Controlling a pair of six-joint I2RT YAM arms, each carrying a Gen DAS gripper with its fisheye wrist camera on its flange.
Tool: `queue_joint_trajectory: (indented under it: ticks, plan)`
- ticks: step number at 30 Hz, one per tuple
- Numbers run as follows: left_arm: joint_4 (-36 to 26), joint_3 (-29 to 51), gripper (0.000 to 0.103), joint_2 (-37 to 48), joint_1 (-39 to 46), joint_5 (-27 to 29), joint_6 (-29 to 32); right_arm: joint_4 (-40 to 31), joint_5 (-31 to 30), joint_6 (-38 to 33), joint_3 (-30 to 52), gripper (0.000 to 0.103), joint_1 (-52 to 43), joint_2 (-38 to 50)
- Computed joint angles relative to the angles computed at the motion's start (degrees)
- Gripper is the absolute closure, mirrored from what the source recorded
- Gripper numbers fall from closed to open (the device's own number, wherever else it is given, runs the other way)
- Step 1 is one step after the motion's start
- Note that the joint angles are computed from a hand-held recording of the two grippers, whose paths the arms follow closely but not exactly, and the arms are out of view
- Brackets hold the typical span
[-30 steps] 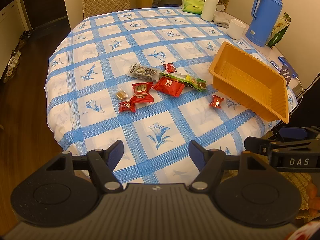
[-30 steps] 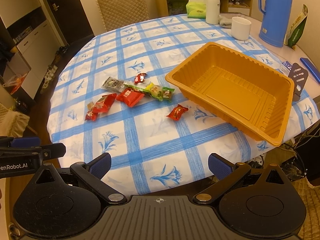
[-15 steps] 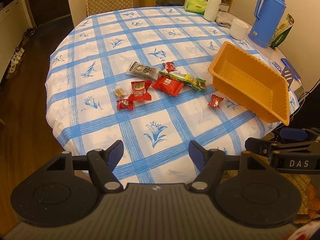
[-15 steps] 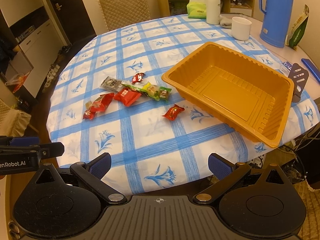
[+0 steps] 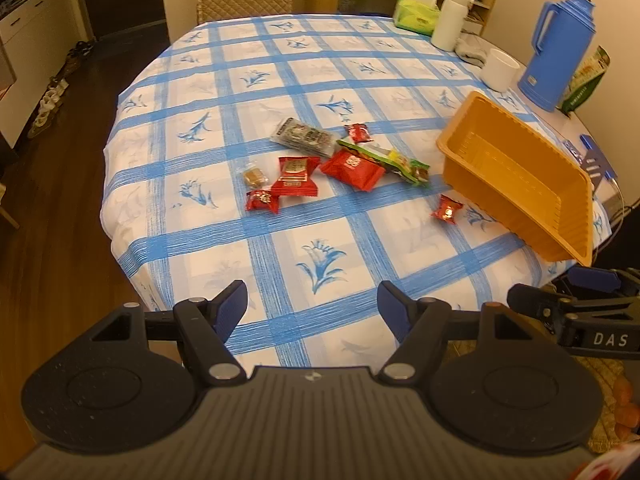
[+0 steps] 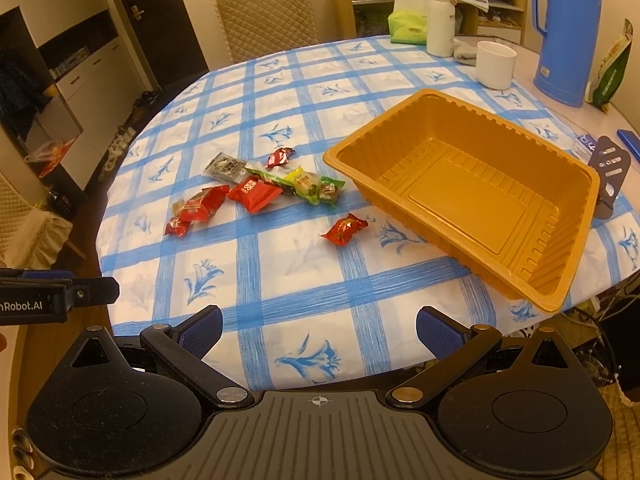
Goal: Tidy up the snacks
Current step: 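Grasp the small red candy with the right gripper while the left approaches another candy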
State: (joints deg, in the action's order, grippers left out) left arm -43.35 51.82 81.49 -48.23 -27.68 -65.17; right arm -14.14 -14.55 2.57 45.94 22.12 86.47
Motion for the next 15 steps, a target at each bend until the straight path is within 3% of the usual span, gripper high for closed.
queue_joint_trajectory:
  ticks: [4, 8, 15]
  plan:
    - [0.8, -1.9, 0.033, -0.1, -0.3, -1.6, -1.5, 3.0, -1.3, -1.3, -1.5, 0.001, -1.1, 0.9]
    - [2.2, -4.4, 0.033, -0.5, 0.6, -2.6, -1.3, 7.8, -2.3, -1.5, -2.3, 0.010, -1.6, 4.0]
    - [7.5, -8.3, 0.034, -0.5, 5.2, -2.9, 4.5, 14.5, -1.4, 1.6, -2.0, 0.017, -1.0, 8.4]
